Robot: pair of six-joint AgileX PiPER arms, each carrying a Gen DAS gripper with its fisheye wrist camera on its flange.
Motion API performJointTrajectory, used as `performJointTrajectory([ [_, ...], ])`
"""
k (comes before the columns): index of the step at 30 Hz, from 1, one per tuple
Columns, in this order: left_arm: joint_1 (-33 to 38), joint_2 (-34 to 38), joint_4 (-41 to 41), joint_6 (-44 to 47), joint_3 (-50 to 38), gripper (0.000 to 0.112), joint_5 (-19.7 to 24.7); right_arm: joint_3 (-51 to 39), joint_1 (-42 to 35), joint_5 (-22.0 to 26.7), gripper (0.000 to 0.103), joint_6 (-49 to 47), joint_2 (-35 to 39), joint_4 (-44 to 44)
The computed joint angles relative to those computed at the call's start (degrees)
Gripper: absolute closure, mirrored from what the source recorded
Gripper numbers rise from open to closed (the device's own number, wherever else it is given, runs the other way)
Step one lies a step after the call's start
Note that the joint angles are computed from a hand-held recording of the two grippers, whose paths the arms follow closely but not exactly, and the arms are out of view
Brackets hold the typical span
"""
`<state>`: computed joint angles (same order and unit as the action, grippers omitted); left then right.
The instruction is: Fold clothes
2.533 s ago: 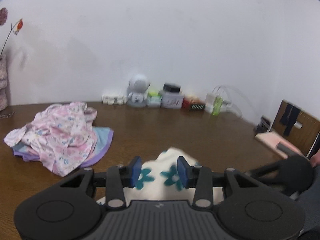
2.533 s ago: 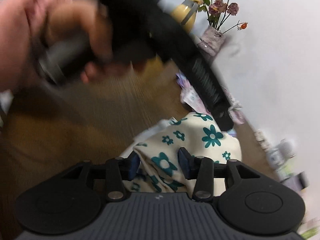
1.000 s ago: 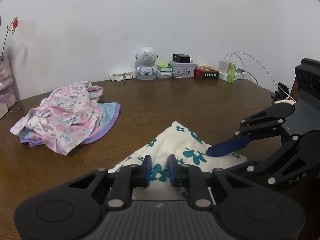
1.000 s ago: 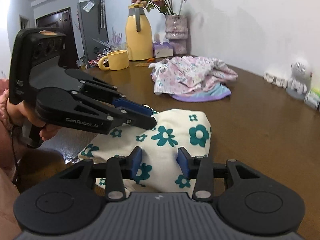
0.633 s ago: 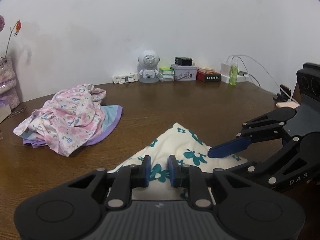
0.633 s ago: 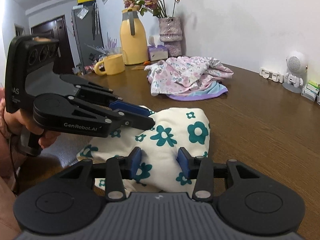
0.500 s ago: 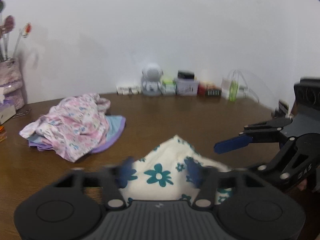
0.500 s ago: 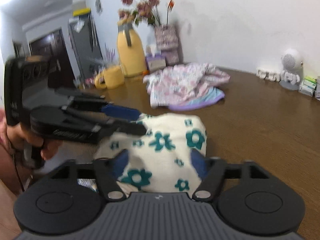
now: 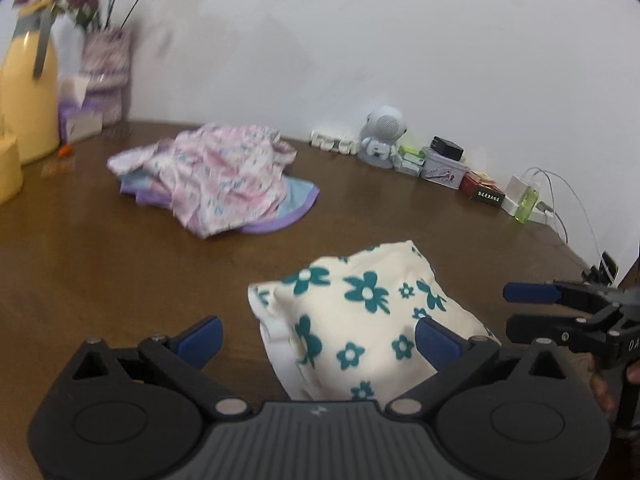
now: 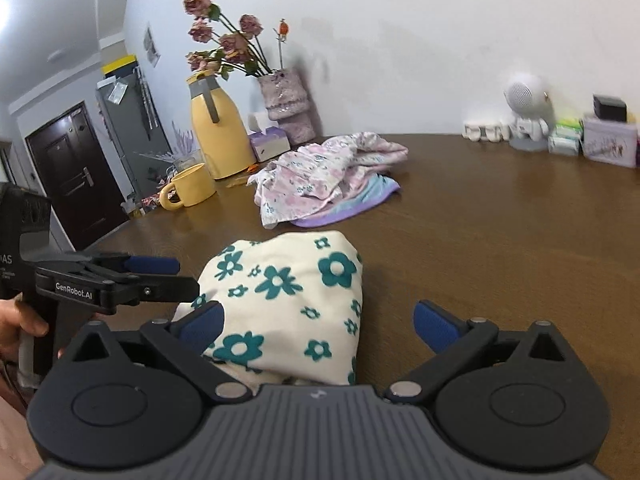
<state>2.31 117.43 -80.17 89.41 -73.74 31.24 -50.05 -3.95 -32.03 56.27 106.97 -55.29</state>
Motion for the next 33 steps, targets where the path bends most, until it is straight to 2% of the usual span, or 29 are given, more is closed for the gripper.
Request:
performJointTrajectory([
  [3, -0.15, 0.09, 4.07, -5.98, -0.67, 0.01, -0.41, 1.15, -0.26, -0.48, 0.0, -0.72, -0.08, 1.26],
  [9, -0.01, -0.26, 7.12, -10.64, -0.53, 0.01, -0.04, 1.71, -0.54, -1.0, 0.0, -0.56, 0.23, 2.29],
  [15, 0.63, 0.79, 11.3, -17.63, -2.75, 0.01, 2.39, 1.24, -1.17, -1.57, 0.0, 1.66, 1.04, 0.59],
  [19, 1.41, 4.06, 16.07, -27.29, -8.53, 0.01, 7.13, -2.43, -3.4, -3.73, 0.0, 11.06, 3.42, -8.5],
  [23, 1.66, 8.13, 21.67, -37.67, -15.81, 0.017, 12.74, -7.73, -5.26, -5.59, 0.0, 21.94, 6.58, -18.87],
  [26, 1.84, 11.33, 23.43, -42.26, -20.82, 0.021, 16.7, -12.07, -5.96, -7.11, 0.001, 29.22, 9.16, -25.78],
  [30, 1.02, 13.79, 26.66, -45.67, -26.09, 0.02, 18.42, -16.56, -5.77, -8.22, 0.004, 34.32, 11.64, -30.89],
  [33, -0.01, 14.86, 29.29, -46.26, -28.69, 0.018, 17.67, -19.62, -5.55, -9.35, 0.006, 38.03, 13.6, -34.25],
])
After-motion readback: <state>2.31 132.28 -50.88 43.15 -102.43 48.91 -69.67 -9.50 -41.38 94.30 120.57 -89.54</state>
